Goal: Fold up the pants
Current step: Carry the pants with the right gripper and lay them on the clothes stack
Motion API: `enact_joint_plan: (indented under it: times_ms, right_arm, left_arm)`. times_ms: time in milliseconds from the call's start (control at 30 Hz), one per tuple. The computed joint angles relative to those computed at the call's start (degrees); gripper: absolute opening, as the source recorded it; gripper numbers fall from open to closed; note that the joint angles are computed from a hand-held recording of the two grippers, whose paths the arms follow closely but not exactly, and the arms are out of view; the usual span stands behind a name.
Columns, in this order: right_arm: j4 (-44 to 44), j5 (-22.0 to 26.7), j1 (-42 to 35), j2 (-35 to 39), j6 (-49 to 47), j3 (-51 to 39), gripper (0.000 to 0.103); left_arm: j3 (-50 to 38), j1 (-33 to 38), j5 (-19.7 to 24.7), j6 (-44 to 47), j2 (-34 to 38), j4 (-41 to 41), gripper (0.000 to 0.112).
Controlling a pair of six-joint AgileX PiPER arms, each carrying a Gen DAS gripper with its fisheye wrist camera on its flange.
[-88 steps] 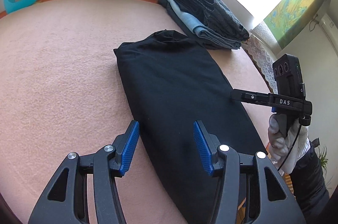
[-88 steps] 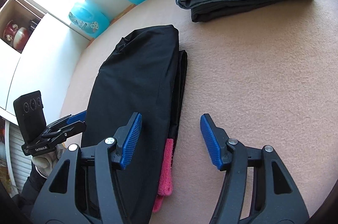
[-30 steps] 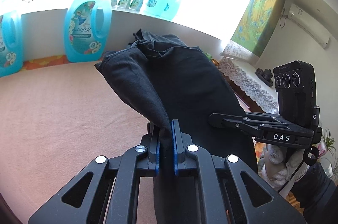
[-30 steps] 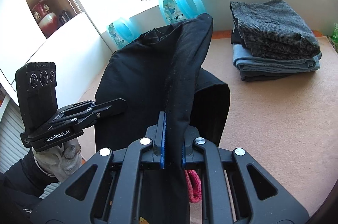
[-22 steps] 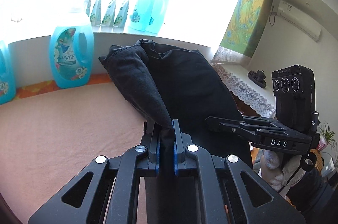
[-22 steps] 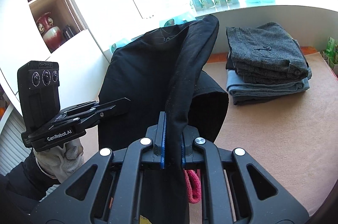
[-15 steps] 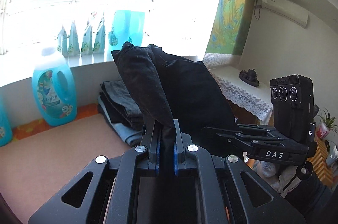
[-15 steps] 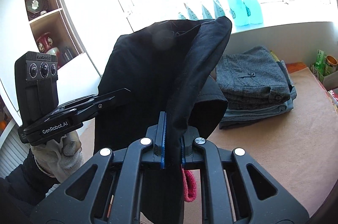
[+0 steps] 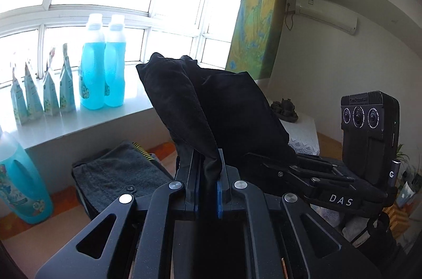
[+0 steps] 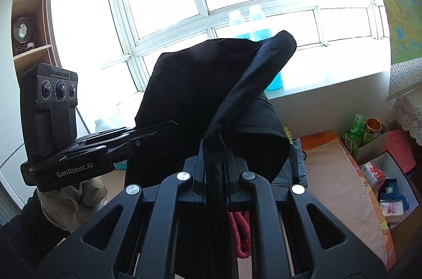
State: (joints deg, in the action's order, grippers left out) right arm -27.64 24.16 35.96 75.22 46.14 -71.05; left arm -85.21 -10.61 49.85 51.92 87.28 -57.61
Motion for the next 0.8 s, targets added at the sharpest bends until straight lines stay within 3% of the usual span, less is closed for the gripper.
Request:
enact_joint_plan:
  times_ms: [133, 300, 533, 733, 800]
  right_arm:
    - [10.1, 3.04, -4.97, 8.33, -14.48, -10.79, 0.009]
    - [23.38, 5.88, -10.03, 24.19, -30.45, -26.55, 0.009]
    - [36.67, 15.09, -13.6, 49.26, -40.95, -52.28, 0.009]
    - [36.18, 27.61, -15.49, 64.72, -39.64, -74.42, 0.009]
    - [35.09, 27.91, -16.27, 65.33, -38.29, -74.51, 0.01]
  left_arm:
    - [-6.6, 1.06, 0.65, 0.43, 7.5, -4.87, 0.007]
    - [-15.58, 3.85, 0.99, -0.58, 19.44, -7.69, 0.007]
    - [-31.79, 7.53, 1.57, -10.6, 37.31, 0.07, 0.007]
    - [-38.04, 8.78, 1.37, -15.79, 43.69, 8.05, 0.007]
    - [-40.71, 8.71, 2.19, -17.68, 45.16, 10.99, 0.008]
